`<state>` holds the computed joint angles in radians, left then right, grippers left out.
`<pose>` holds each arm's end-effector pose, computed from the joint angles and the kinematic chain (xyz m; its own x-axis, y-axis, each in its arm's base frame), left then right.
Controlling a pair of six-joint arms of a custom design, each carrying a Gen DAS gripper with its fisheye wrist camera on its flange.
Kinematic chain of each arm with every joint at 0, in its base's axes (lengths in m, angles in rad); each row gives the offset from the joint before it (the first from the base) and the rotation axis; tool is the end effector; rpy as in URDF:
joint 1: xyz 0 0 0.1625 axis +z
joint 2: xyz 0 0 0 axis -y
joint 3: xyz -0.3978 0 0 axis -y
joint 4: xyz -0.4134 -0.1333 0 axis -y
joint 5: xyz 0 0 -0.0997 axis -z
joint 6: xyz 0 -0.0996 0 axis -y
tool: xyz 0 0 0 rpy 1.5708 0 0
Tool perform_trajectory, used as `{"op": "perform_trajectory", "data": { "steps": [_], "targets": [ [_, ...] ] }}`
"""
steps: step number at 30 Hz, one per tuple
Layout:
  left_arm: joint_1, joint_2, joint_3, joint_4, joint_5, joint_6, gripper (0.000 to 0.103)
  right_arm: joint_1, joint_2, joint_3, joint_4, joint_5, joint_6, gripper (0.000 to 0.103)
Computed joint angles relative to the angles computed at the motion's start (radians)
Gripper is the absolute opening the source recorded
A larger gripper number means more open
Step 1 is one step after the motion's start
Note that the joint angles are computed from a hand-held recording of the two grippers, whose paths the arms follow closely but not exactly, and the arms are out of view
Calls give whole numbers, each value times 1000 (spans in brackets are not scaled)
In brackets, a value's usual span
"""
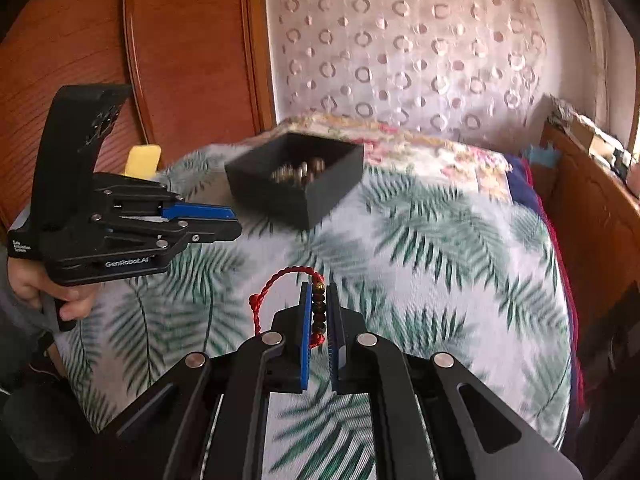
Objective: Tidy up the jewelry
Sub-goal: 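Grasp the red string bracelet with the right tool while the left tool grasps the gold charm, then lower red bracelet and gold charm into the black box while both tools open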
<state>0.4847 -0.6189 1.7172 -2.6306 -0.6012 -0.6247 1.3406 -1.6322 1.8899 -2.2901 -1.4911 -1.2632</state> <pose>-0.4390 -0.4747 -0.0350 -0.7081 0.1456 -0.6909 0.5795 0.6790 -0.4507 0.0214 -0.5276 0.4097 -0.4910 -0.7724 0.4029 -0.8708 0.4478 -0.2028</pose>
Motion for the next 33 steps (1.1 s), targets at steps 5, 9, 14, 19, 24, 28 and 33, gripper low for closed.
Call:
{"op": "perform_trajectory", "data": {
  "steps": [5, 9, 14, 19, 24, 28, 33],
  "targets": [
    [8, -24, -15, -30, 49, 42, 14, 54, 67, -72, -2, 8, 27, 8],
    [26, -33, -36, -47, 77, 80, 14, 95, 131, -137, -3, 6, 50, 8],
    [62, -41, -57, -64, 88, 115, 14, 139, 206, -208, -2, -4, 73, 8],
    [101, -42, -71, -93, 80, 143, 14, 172, 279, -268, -3, -13, 91, 8],
    [132, -41, -80, -108, 69, 153, 14, 196, 347, -314, -5, -33, 111, 8],
    [145, -45, -78, -113, 68, 148, 14, 208, 395, -343, 1, -50, 128, 8],
    [145, -57, -55, -138, 86, 138, 28, 217, 428, -358, 17, -62, 148, 8]
  ]
}}
